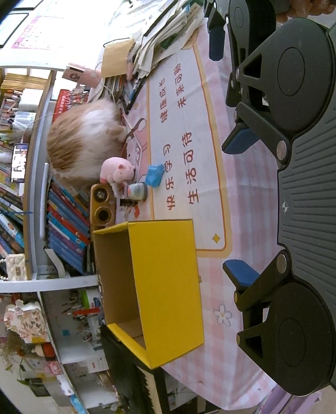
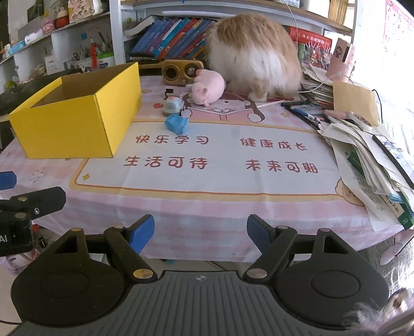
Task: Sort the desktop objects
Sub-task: 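Reach the left tool to the blue plastic piece and close on it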
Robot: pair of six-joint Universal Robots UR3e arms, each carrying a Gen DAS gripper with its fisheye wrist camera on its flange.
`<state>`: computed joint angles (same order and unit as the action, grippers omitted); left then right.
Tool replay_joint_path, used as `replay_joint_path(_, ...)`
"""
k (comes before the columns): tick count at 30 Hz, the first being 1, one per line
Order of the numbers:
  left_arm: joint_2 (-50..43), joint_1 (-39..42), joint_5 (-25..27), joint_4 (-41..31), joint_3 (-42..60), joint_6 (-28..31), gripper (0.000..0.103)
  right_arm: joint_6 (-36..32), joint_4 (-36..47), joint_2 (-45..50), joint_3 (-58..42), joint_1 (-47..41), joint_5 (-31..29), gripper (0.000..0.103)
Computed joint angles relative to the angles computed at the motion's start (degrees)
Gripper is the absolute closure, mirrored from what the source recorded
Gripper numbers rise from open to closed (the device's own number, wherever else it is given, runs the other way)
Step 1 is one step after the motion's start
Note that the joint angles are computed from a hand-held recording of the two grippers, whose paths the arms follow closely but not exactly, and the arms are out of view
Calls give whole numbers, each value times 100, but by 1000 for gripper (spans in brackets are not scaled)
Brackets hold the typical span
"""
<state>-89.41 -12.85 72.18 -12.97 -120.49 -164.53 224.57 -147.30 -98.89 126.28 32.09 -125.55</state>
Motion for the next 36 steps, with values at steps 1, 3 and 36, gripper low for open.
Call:
replay_joint_path(1,-88,-75,62,7,84,-58,12,-106,-71,-63,80,-100,69,26)
replay_joint_path(3,-295,-249,195,14,292,-192,12,-343,-196,-192,222,-331,223,26)
replay_joint_path(36,-4802,-2252,2078,-1244,6201,-1652,23,-4871,-2181,221,564,-5581,4376,26)
